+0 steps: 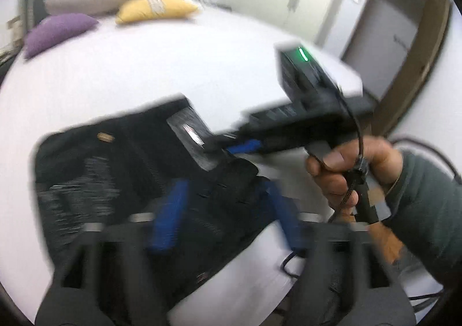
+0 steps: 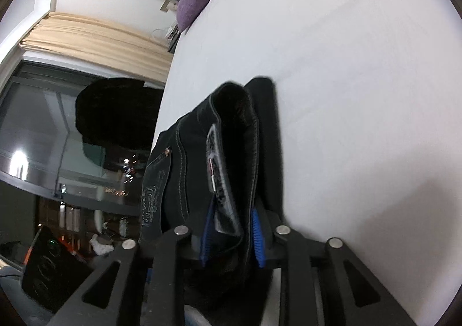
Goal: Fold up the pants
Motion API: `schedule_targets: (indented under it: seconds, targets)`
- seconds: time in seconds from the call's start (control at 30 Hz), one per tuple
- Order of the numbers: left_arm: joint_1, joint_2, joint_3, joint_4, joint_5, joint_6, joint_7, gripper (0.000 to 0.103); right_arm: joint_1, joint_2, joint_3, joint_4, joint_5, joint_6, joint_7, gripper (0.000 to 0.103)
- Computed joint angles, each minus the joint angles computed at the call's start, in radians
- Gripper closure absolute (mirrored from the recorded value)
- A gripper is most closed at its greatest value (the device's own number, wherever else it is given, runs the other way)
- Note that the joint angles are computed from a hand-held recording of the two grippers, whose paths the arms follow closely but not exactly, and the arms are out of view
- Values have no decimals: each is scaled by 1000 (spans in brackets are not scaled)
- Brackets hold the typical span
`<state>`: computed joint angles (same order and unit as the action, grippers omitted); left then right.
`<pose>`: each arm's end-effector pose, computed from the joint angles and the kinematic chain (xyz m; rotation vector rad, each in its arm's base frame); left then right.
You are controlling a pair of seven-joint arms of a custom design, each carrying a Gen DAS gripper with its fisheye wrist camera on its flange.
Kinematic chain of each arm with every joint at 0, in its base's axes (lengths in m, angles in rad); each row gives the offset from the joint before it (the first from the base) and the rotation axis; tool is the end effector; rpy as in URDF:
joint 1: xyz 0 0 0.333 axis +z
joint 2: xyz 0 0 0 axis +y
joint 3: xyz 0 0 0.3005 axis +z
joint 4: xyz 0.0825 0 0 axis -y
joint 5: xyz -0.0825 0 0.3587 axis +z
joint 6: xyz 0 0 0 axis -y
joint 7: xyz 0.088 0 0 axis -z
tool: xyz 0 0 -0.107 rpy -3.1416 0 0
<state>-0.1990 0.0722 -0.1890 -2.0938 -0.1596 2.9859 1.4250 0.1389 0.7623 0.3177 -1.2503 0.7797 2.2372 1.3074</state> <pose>0.5464 -0.2087 0.4851 -1.7725 1.9375 -1.0586 0.6834 0.2834 0.3605 -1.7841 1.5012 0.6542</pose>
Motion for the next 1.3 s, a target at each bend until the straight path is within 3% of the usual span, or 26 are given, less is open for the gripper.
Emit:
schedule_targets:
  seconds: [0.1,0.17,0.2,0.3,0.4,0.47,0.53,0.6,0.63,0.67,0.77,0.83,0.9,0.93,0.97,1.07,1.2,1.3]
  targets:
    - [27,-66,25,-92,1,66,-43,29,5,-96,-21,-105,-3,83,31,66]
    - [54,-72,38,-118,96,61,-167,29,-25,-138,20,-148,69,106,-40,66]
    - [64,-70,38,-121,87,53,-178,29,-30,-150,37,-156,101,104,-80,66]
    - [78,-50,30,-126,-69,37,-77,29,-1,-146,44,-140,128,60,-142,66]
    - [99,-20,23,-112,-212,-14,61,29,63,-98,-10,-114,45,7,-37,68]
    - [109,-22,13,-120,-290,-5,149,30,50,-102,-2,-179,85,64,-36,103]
    - [123,-33,3,-106,-440,4,279,30,1,-118,35,-241,194,95,-79,103]
    - [128,-11,18,-69,-441,22,296,30,13,-144,24,-269,195,119,-98,103]
    - [148,10,10,-37,-519,11,376,30,25,-147,15,-265,180,120,-89,103]
    - [167,42,3,11,-583,-17,437,30,35,-144,7,-253,164,117,-72,103]
    - [225,130,-14,140,-627,-116,506,34,46,-132,0,-231,142,112,-46,103]
    - [237,204,11,222,-616,-193,462,48,44,-133,6,-237,147,119,-46,103]
    - [302,281,-20,298,-712,-279,488,57,36,-138,11,-252,158,131,-63,103]
    - [322,294,-29,309,-745,-290,504,67,34,-143,13,-262,165,140,-72,103]
    - [327,303,-26,315,-750,-287,500,73,30,-155,18,-285,178,150,-86,103]
    - [364,297,-53,308,-822,-295,591,74,23,-168,16,-308,196,150,-106,103]
    - [403,189,-75,207,-1023,-324,776,74,40,-190,-5,-318,171,152,-81,103]
    - [366,109,-41,94,-1007,-336,815,74,47,-193,-5,-323,170,165,-71,103]
